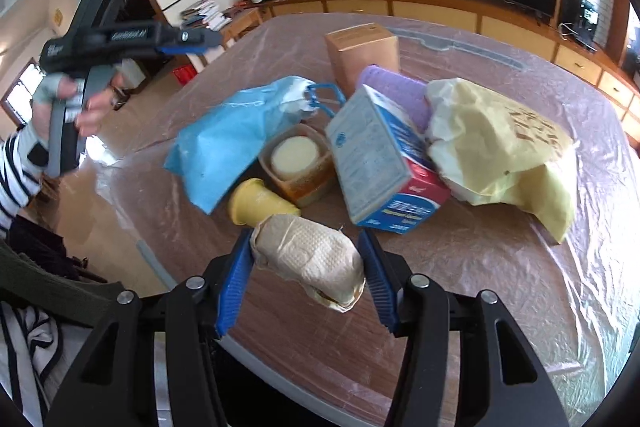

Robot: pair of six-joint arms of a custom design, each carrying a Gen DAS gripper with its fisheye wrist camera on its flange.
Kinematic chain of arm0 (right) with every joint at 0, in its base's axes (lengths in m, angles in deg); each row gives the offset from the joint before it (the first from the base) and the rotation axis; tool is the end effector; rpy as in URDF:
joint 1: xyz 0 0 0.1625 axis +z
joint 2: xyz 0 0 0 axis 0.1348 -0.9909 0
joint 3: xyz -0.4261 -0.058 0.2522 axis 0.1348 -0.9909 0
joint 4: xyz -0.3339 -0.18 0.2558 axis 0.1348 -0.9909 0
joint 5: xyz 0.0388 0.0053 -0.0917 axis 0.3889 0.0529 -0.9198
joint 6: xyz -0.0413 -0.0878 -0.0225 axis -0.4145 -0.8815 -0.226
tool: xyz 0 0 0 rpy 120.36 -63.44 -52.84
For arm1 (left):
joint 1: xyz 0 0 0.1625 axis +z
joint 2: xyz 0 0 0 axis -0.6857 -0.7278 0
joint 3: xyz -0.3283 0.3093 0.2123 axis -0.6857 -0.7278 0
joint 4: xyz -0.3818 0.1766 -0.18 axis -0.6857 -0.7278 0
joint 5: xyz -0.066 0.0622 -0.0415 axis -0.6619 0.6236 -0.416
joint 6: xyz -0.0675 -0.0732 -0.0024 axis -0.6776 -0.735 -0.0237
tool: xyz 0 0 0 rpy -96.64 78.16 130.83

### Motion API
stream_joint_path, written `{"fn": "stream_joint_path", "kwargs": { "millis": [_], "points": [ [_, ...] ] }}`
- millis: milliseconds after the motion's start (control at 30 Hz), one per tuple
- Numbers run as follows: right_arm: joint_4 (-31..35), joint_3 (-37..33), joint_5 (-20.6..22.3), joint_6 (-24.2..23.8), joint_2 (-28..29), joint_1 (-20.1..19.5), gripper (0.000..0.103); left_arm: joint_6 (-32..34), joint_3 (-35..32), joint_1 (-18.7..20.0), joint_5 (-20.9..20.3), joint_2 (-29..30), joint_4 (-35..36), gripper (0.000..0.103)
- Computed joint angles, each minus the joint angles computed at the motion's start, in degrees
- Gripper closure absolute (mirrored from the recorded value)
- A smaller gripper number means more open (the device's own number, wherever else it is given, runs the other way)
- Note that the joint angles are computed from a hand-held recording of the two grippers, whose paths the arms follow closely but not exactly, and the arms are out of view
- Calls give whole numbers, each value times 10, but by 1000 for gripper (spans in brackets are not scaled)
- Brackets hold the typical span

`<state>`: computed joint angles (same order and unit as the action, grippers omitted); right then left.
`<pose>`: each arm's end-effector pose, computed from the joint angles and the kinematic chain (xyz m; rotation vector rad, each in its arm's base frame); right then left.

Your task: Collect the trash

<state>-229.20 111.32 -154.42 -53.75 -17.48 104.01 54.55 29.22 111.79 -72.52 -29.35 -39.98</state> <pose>0.3348 -0.6104 0.1181 0.5059 -2.5793 0.6036 -0.1475 -0.8128 0.3240 0.9147 2.6941 -0.3992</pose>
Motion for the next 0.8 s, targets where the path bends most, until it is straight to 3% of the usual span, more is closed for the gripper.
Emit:
{"fn": "stream_joint_path", "kwargs": {
  "millis": [200,333,533,800],
  "points": [
    [15,-15,-36,-5,18,8,46,-18,39,-8,-22,-17,12,42],
    [11,-11,-24,0,16,6,46,-17,52,-13,-27,-19,21,42],
    [-1,-8,-31,7,19,6,31,-50,31,-11,-41,0,74,38],
    [-9,-13,-44,16,27,0,28,-46,33,-14,-9,10,83,30]
  ]
}}
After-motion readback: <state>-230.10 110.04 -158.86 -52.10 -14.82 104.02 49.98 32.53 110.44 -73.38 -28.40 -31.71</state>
